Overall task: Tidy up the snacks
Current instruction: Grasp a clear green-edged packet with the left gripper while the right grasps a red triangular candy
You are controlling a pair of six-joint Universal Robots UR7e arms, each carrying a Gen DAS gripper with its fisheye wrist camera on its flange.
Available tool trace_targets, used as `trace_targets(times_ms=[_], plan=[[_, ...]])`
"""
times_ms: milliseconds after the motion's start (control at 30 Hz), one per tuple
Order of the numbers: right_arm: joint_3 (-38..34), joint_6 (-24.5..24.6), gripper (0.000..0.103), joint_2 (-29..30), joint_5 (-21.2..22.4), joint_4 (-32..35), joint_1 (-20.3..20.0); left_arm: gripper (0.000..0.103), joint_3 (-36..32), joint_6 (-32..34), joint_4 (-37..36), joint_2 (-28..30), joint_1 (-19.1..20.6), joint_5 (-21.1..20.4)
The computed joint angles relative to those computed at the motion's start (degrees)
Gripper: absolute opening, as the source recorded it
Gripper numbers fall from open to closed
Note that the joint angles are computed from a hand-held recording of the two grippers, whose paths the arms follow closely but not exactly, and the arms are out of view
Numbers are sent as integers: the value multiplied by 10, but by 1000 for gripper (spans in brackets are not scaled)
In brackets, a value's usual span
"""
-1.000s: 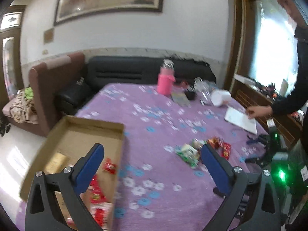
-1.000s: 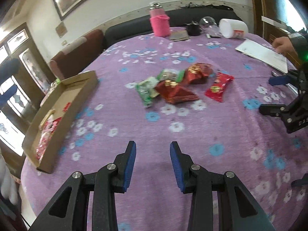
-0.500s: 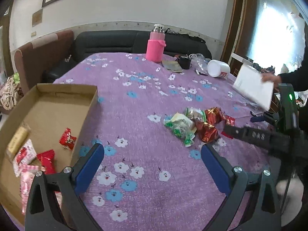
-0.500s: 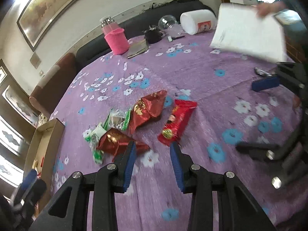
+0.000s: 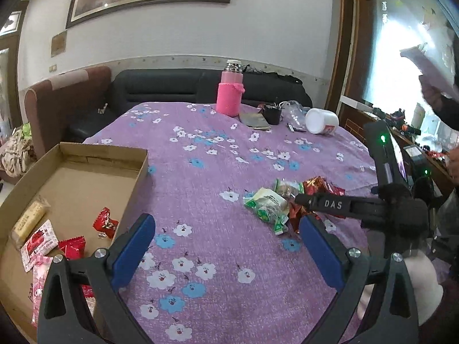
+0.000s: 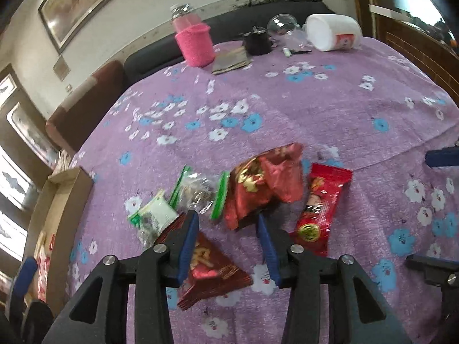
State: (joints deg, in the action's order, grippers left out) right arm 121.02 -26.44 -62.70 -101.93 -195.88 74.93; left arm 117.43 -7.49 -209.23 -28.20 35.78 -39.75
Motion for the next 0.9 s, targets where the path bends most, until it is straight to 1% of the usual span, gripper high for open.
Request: trace_targets(times_ms=[67, 100, 133, 167, 267, 367, 433, 500, 533, 600, 667, 700, 833, 900], plan=[[4, 0, 44, -5, 18, 13, -4, 101, 1, -11, 0, -3, 3, 5], [7, 2, 40, -8, 23, 17, -5, 101, 3, -17, -1, -5, 5, 7], [8, 2, 25, -9, 28, 20, -6, 101, 3, -21, -1, -7, 7, 6], [13, 2, 21, -14, 34, 20, -8, 101, 4, -27, -1, -9, 9, 6], [27, 8, 17, -26, 38, 13, -11, 101, 5, -41, 10, -14, 15, 3], [48, 13, 16, -45, 50, 4, -23, 101, 6, -50, 21, -18, 20, -10], [56, 10, 17, -55, 72, 6, -32, 101, 6, -66, 40, -24, 23, -17], [62, -1, 17, -62, 109, 4, -40, 101, 12, -92, 52, -39, 28, -36], [62, -4, 17, -60, 113, -1, -39, 101, 14, -100, 56, -45, 30, -43], [59, -22, 24, -51, 112, -10, -32, 101, 12, -112, 72, -59, 34, -56], [49, -37, 46, -38, 108, -6, -23, 101, 0, -119, 93, -71, 42, -70], [40, -46, 50, -25, 93, -7, -15, 101, -8, -122, 106, -75, 46, -74], [36, -80, 51, -9, 58, -11, 0, 101, -56, -139, 191, -81, 64, -97], [44, -88, 44, -11, 37, -23, 7, 101, -77, -138, 221, -75, 66, -98]])
